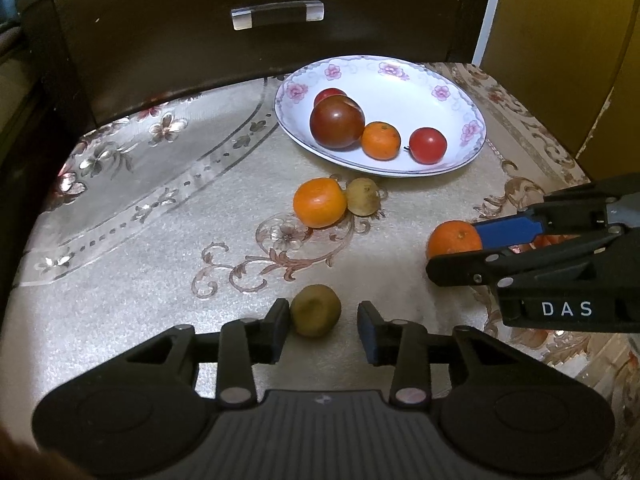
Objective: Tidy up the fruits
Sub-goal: 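Lift the kiwi with the left tool while the right tool lifts the mandarin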
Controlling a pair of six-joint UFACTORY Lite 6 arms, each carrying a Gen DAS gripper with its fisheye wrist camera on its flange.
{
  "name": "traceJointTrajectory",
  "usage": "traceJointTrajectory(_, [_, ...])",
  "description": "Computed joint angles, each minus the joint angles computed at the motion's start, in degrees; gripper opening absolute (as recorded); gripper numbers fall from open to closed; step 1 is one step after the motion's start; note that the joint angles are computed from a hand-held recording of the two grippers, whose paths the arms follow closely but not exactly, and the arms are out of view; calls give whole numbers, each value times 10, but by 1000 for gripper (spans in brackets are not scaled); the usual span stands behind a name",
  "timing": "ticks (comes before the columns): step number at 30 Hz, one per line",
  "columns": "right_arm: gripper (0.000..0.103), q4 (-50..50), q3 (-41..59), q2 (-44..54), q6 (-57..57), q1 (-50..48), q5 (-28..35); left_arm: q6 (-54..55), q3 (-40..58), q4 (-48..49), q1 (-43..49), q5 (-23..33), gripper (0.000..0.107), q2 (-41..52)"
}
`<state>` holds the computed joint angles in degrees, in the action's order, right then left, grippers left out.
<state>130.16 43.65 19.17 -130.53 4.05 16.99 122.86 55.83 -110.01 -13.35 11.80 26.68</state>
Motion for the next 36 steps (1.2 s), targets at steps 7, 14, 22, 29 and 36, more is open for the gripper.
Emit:
traceJointTrajectory(7, [34,13,4,1,-14,10,-16,-32,5,24,5,6,47,3])
traceJointTrajectory(14, [31,93,-6,-7,-88,22,-28,-11,3,-1,2,3,44,2])
traceJointTrajectory(22, [29,71,-28,-33,-57,20,-34,-62,1,45,2,8,36,-7])
traceJointTrajectory(29, [29,84,-49,-56,-65,21,-39,-71,-14,58,-9,14,36,-24])
traceJointTrajectory(36, [29,97,-58,-61,-78,14,-35,-80,-13,68,-12,11,36,-24])
